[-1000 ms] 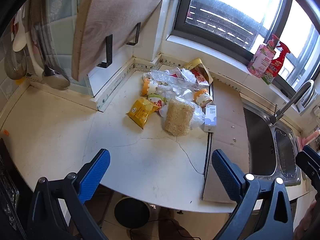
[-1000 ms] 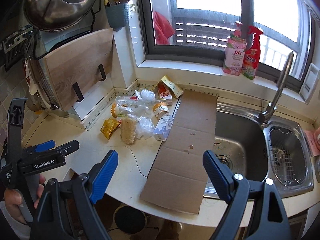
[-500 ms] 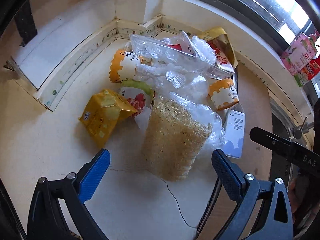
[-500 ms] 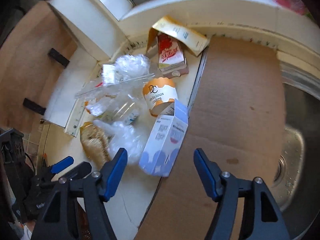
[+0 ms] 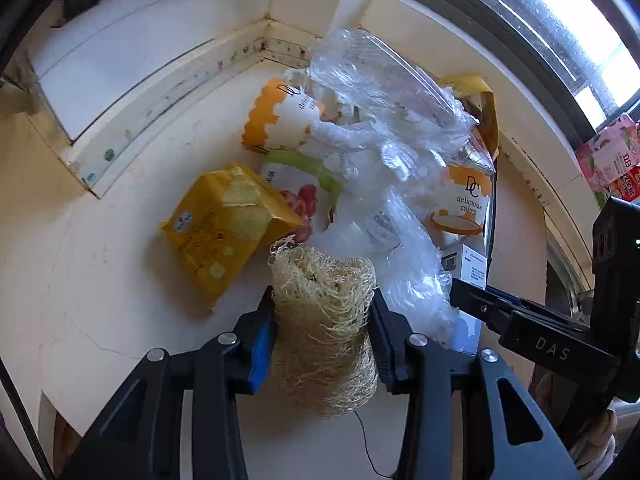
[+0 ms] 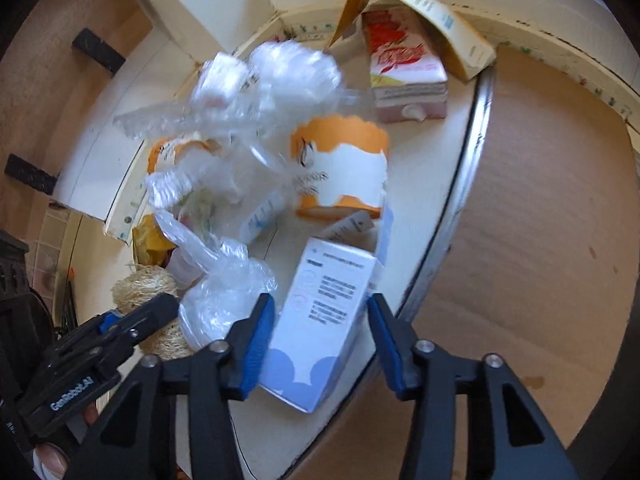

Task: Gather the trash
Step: 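Grasp the dried noodle bundle with the left tool while the right tool grasps the white carton, then carry noodle bundle and white carton down to the floor bin and release both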

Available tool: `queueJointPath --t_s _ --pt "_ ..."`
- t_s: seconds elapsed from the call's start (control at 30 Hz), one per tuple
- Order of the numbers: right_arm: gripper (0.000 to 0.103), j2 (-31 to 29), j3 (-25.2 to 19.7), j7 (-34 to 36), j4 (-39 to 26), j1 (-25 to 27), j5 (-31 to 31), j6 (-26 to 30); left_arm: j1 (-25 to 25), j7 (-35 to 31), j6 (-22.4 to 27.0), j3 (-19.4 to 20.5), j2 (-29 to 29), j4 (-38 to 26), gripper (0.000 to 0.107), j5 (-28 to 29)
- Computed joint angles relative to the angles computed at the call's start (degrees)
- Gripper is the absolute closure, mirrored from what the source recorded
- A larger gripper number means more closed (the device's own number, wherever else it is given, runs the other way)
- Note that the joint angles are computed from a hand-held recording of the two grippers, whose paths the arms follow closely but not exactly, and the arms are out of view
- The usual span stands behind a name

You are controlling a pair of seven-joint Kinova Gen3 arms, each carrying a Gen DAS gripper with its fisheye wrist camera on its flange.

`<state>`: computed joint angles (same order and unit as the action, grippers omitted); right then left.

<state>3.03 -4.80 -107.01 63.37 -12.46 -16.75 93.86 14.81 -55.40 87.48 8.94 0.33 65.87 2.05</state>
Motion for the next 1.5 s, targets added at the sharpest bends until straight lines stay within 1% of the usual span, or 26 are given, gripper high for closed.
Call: queueJointPath --t_s 0.2,0.27,0.37,0.47,0.6,0.67,0.77,0.8,0.83,0.87,0.9,0.93,0.97,1.03,1.13,1.27,1.4,1.5 --pt "0.061 -1.12 0.18 -0.64 1.06 0.25 -0.82 -1.28 -0.14 1.56 2.81 0.76 -4.71 -1.10 0.070 -2.34" --pt "0.062 -1.91 0.34 -1.22 0.46 0.43 -0.90 -0.61 -0.46 1.89 4.14 1.38 -6.65 -1.86 0.070 -3.03" --pt "0.064 -3.45 0.88 -1.62 -0.25 1.09 -1.10 0.14 -1.24 2.21 6.50 2.27 -9.32 -3.11 0.070 -3.18" --pt "0.065 -5.20 0.61 -3.04 -1.73 0.88 0.09 0.84 -1.95 2.34 9.06 3.48 -11.70 -4.42 0.070 -2.98" --pt "0.065 -8.26 -0.07 -5.15 -2.94 0.22 0.83 2.02 -3.23 0.71 12.72 3.57 -14.79 -6.03 0.070 -1.36" --pt "0.066 -10.03 -1.20 -5.95 -2.99 -0.63 2.33 2.17 -3.95 -0.66 14.16 2.65 -17.04 -5.98 0.070 0.13" --pt "0.066 -11.77 -4.59 -9.17 -2.92 -2.97 7.87 3.47 -4.74 -2.62 14.93 0.35 -20.26 -5.12 0.070 3.61" --pt "0.066 -11.57 -6.20 -10.53 -3.22 -4.08 10.03 5.06 -4.76 -3.63 14.71 -0.69 -21.69 -4.27 0.070 4.84" --pt "0.066 -10.78 -8.22 -11.50 -3.57 -4.12 11.28 6.80 -4.89 -4.28 15.09 -1.47 -22.88 -3.75 0.070 5.93" --pt "0.066 -10.19 -9.18 -12.50 -3.56 -4.54 11.60 8.32 -4.85 -5.08 15.65 -2.50 -24.28 -3.13 0.070 7.09" --pt "0.066 -9.92 -9.08 -14.40 -2.78 -5.48 10.99 9.63 -5.16 -5.54 16.30 -2.96 -25.28 -2.62 0.070 7.79" --pt "0.066 -10.56 -7.92 -15.61 -1.32 -6.20 9.44 10.21 -5.38 -5.89 17.55 -3.55 -26.35 -2.35 0.070 8.45" --pt "0.066 -11.26 -7.28 -17.17 -0.04 -6.52 7.58 10.24 -5.50 -6.25 18.76 -4.27 -27.51 -2.14 0.070 9.10" --pt "0.066 -13.10 -8.36 -20.25 1.51 -7.08 6.43 10.19 -5.91 -7.21 20.77 -5.43 -30.05 -1.56 0.070 9.63" --pt "0.066 -15.46 -11.58 -25.47 2.00 -8.25 6.81 10.13 -6.23 -8.36 23.78 -7.40 -33.10 -0.90 0.070 10.34" --pt "0.066 -17.64 -17.00 -31.86 0.33 -9.99 6.46 9.88 -5.89 -10.84 27.97 -9.64 -35.89 0.14 0.070 10.39" --pt "0.066 -18.11 -26.18 -38.62 -3.20 -11.46 8.26 9.55 -5.07 -13.19 30.52 -12.77 -39.09 3.32 0.070 10.95" --pt "0.066 -17.93 -32.54 -42.84 -2.70 -12.53 8.73 7.06 -4.60 -14.98 31.33 -15.11 -41.68 7.82 0.070 11.05"
